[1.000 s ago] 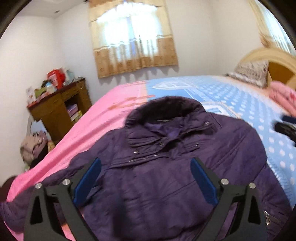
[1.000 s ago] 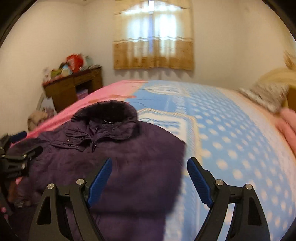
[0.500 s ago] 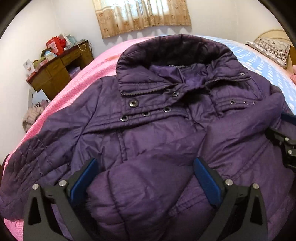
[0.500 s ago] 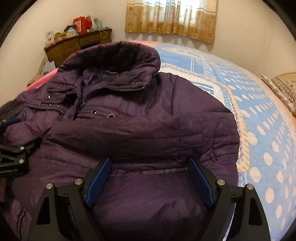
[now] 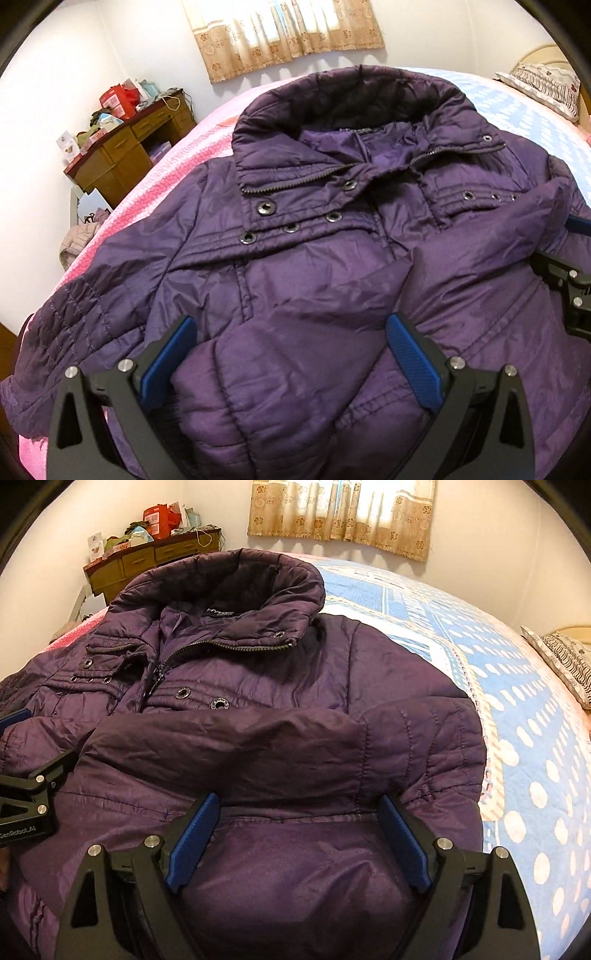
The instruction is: Fold large clothes
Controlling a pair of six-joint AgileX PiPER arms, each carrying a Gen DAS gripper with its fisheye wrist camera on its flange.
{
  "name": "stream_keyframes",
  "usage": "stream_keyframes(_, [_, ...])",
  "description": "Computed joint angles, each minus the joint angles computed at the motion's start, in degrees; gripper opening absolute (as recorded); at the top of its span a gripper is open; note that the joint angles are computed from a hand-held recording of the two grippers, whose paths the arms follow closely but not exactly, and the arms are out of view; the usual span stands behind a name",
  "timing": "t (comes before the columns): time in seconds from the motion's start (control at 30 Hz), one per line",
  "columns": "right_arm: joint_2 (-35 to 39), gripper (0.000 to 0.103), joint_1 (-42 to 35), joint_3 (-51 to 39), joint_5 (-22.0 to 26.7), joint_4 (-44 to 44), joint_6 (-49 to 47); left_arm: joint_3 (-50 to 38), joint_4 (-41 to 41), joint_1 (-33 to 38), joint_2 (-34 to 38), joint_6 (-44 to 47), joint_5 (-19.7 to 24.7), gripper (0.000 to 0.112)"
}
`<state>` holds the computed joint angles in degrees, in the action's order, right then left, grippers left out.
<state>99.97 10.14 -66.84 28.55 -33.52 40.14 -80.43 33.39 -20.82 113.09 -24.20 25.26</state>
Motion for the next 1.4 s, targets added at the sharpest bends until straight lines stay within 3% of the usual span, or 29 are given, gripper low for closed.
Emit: stream_keyframes(1.4, [0.7, 0.089, -0.5, -0.7, -0.3, 1.9, -1.6, -0.9, 1.6, -0.3, 0.5, -1.7, 0.6, 0.103])
